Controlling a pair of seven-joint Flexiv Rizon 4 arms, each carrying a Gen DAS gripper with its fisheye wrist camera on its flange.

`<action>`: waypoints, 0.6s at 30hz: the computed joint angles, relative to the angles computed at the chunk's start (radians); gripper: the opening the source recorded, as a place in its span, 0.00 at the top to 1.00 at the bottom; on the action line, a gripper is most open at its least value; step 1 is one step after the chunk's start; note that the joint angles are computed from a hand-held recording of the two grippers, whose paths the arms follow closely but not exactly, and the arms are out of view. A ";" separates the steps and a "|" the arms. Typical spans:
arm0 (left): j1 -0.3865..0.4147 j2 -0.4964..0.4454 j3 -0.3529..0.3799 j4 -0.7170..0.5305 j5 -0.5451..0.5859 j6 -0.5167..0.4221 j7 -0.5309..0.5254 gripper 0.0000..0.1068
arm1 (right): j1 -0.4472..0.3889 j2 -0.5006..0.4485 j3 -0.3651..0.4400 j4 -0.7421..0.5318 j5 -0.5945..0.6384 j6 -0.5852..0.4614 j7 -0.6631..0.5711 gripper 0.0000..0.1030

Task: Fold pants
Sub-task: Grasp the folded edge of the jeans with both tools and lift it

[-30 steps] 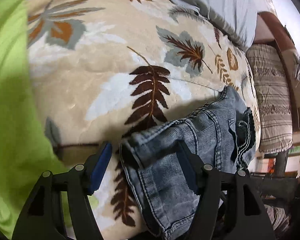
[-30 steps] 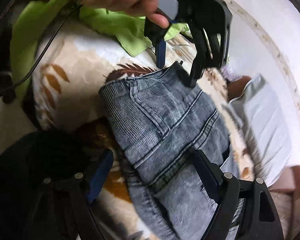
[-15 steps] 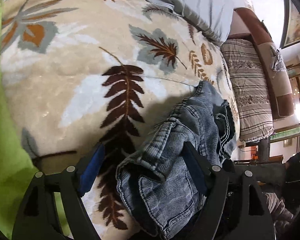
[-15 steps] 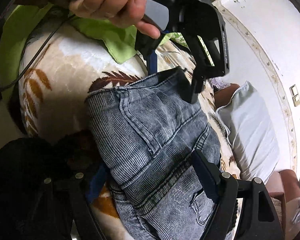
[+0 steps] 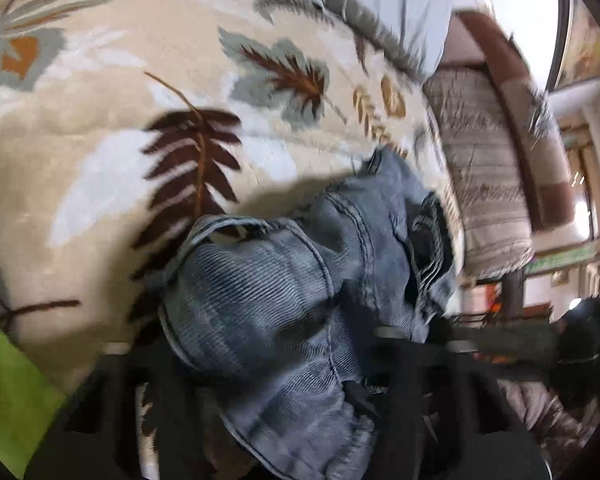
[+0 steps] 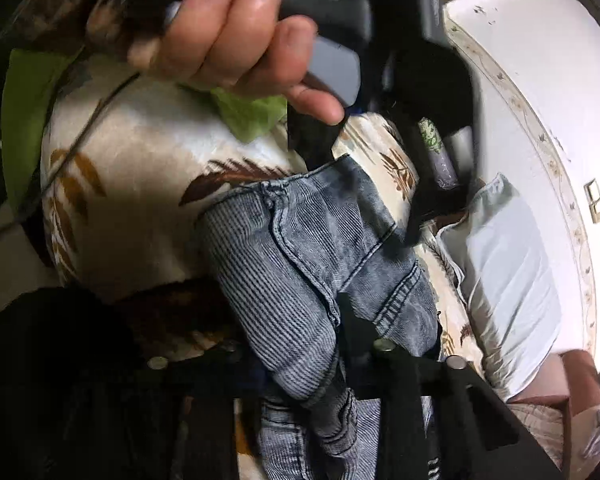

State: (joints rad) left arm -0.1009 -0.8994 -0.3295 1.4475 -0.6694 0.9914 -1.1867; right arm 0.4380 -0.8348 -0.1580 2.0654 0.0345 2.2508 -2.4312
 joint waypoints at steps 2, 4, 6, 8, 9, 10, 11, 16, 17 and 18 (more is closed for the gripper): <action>-0.012 0.017 0.004 0.028 0.004 0.053 -0.002 0.71 | -0.050 0.031 0.036 0.006 -0.036 -0.019 0.036 0.79; 0.000 0.031 -0.018 0.055 -0.021 0.077 -0.007 0.74 | -0.110 0.064 0.076 0.013 -0.089 -0.042 0.079 0.80; 0.001 0.050 -0.028 0.075 -0.038 0.096 -0.021 0.75 | -0.175 0.092 0.113 0.019 -0.150 -0.053 0.121 0.80; -0.011 0.073 -0.025 0.086 -0.040 0.113 -0.045 0.75 | -0.226 0.124 0.141 0.035 -0.201 -0.073 0.163 0.80; -0.018 0.082 -0.024 0.089 -0.040 0.122 -0.058 0.75 | -0.264 0.141 0.164 0.041 -0.236 -0.084 0.193 0.81; -0.027 0.090 -0.022 0.088 -0.040 0.131 -0.074 0.75 | -0.293 0.158 0.180 0.052 -0.264 -0.092 0.218 0.81; -0.037 0.096 -0.019 0.082 -0.037 0.136 -0.093 0.75 | -0.343 0.170 0.208 0.050 -0.311 -0.108 0.257 0.81; -0.115 0.092 0.026 -0.016 0.037 0.116 -0.202 0.76 | -0.581 0.211 0.326 0.033 -0.543 -0.155 0.472 0.81; -0.129 0.086 0.032 -0.042 0.053 0.109 -0.221 0.76 | -0.612 0.212 0.336 0.026 -0.580 -0.159 0.510 0.80; -0.143 0.078 0.040 -0.069 0.070 0.098 -0.240 0.76 | -0.640 0.213 0.343 0.020 -0.613 -0.160 0.545 0.81</action>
State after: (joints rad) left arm -0.2435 -0.8213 -0.2898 1.3789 -0.5998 1.0891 -1.4267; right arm -0.2022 -0.6215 0.1846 2.0854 -0.5785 2.0911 -1.8859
